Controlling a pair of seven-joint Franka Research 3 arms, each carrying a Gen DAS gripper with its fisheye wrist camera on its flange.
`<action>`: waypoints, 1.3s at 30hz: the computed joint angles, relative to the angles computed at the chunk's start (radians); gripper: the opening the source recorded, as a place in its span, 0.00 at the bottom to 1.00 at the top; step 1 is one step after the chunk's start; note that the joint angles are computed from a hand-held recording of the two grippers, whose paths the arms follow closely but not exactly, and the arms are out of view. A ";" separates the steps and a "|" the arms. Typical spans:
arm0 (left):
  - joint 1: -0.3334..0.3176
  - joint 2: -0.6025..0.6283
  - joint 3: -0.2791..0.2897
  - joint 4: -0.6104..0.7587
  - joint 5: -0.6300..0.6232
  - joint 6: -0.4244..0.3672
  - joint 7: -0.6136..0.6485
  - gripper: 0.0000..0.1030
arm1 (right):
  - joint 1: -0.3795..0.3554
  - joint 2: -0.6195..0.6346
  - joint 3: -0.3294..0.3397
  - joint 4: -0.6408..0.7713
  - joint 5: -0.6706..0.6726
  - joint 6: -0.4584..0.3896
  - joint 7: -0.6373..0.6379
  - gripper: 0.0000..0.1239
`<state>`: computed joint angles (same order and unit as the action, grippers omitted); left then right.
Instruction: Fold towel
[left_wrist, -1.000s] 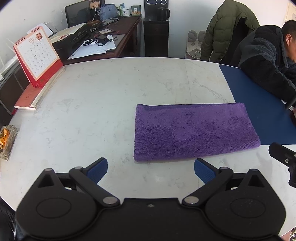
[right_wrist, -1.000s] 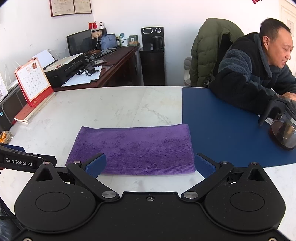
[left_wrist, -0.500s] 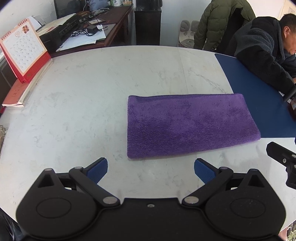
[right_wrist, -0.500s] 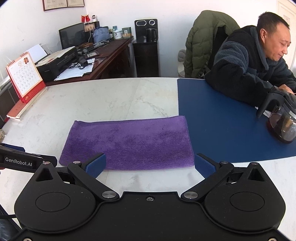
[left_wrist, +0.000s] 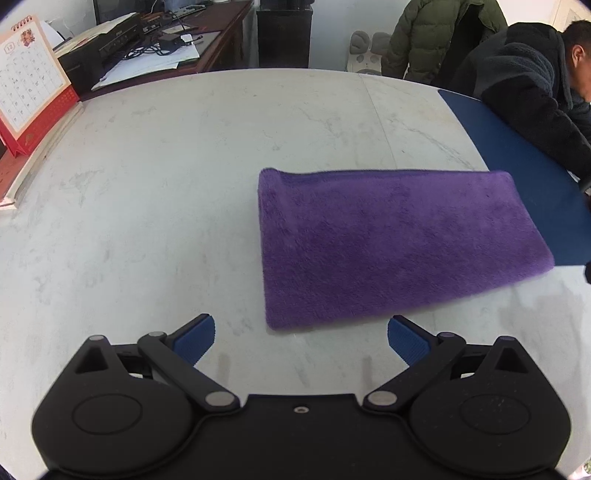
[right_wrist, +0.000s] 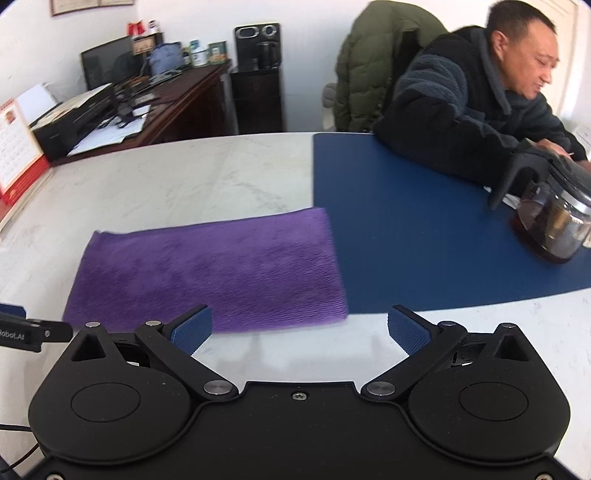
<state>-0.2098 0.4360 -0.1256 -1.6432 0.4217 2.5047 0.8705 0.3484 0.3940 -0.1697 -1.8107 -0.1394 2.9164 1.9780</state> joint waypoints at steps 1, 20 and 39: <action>-0.004 0.008 0.008 0.013 0.009 -0.005 -0.012 0.98 | -0.024 0.008 0.020 0.007 0.028 0.010 -0.015 0.83; -0.040 0.106 0.039 0.144 0.084 -0.154 -0.197 0.97 | -0.314 0.272 0.305 0.330 0.470 -0.108 -0.647 0.83; 0.068 0.112 -0.040 0.073 -0.163 0.049 0.110 0.82 | -0.229 0.286 0.213 0.383 0.513 -0.225 -0.602 0.83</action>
